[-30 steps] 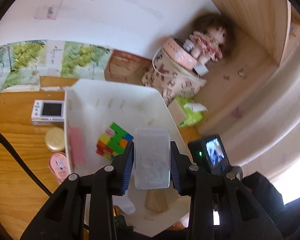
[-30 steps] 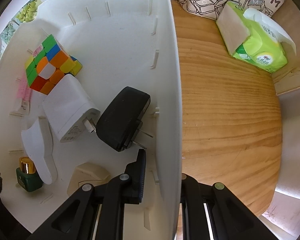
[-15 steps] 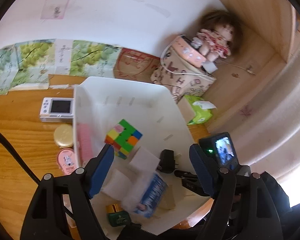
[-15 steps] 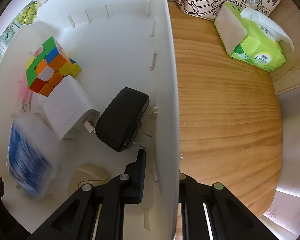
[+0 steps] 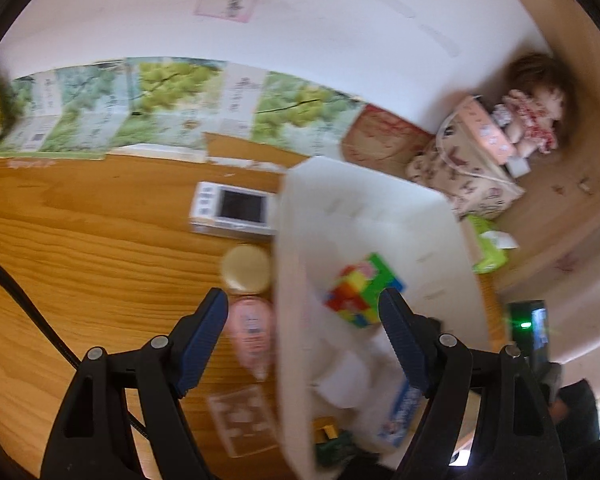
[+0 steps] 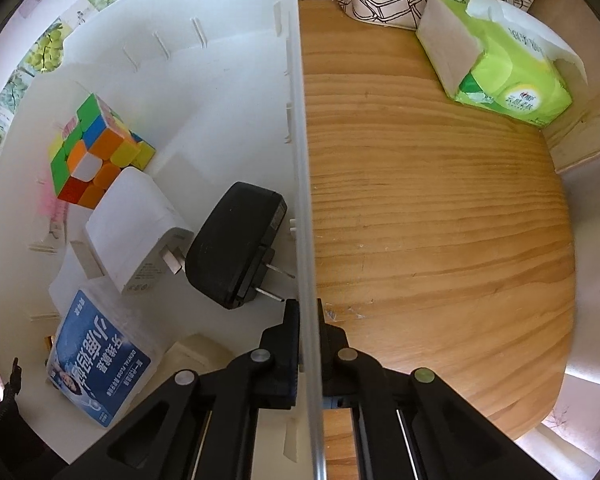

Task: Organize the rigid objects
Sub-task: 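Move the left tool to the clear lid on the desk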

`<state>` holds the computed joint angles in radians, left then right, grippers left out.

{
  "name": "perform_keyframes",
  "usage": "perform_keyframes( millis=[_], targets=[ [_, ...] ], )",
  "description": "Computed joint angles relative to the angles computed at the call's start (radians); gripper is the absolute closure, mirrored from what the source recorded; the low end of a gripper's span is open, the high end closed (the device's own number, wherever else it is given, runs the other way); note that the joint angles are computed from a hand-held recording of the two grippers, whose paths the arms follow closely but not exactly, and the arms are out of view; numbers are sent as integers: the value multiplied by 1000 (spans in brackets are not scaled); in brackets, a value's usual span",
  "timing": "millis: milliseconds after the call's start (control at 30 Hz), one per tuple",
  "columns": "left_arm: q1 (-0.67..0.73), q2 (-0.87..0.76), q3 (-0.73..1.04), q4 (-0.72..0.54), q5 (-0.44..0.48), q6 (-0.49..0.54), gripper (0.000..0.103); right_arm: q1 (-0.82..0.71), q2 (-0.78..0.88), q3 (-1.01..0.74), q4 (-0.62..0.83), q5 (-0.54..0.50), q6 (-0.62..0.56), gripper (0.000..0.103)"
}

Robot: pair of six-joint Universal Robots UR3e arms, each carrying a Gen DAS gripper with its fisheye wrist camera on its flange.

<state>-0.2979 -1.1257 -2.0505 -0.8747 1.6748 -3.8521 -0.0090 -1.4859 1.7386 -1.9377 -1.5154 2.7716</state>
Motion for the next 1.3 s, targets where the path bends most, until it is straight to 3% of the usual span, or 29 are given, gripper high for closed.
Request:
perform_keyframes(
  millis=[233, 400, 467, 733, 900, 1100, 1300],
  targets=[
    [83, 83, -37, -192, -31, 104, 23, -33, 23, -20, 15, 18, -25, 99],
    [66, 77, -56, -278, -62, 208, 23, -55, 31, -27, 18, 34, -40, 99],
    [26, 49, -46, -302, -29, 249, 23, -53, 30, -16, 5, 31, -48, 99],
    [-29, 41, -21, -400, 4, 530, 22, -56, 56, -42, -2, 25, -61, 99],
    [-30, 9, 3, -460, 17, 655, 22, -39, 44, -14, -29, 23, -37, 99],
    [-44, -38, 12, -468, -37, 801, 20, -37, 0, 22, -27, 20, -28, 99],
    [-80, -89, -2, -413, -75, 882, 20, -25, 2, 21, -27, 12, -15, 99]
  ],
)
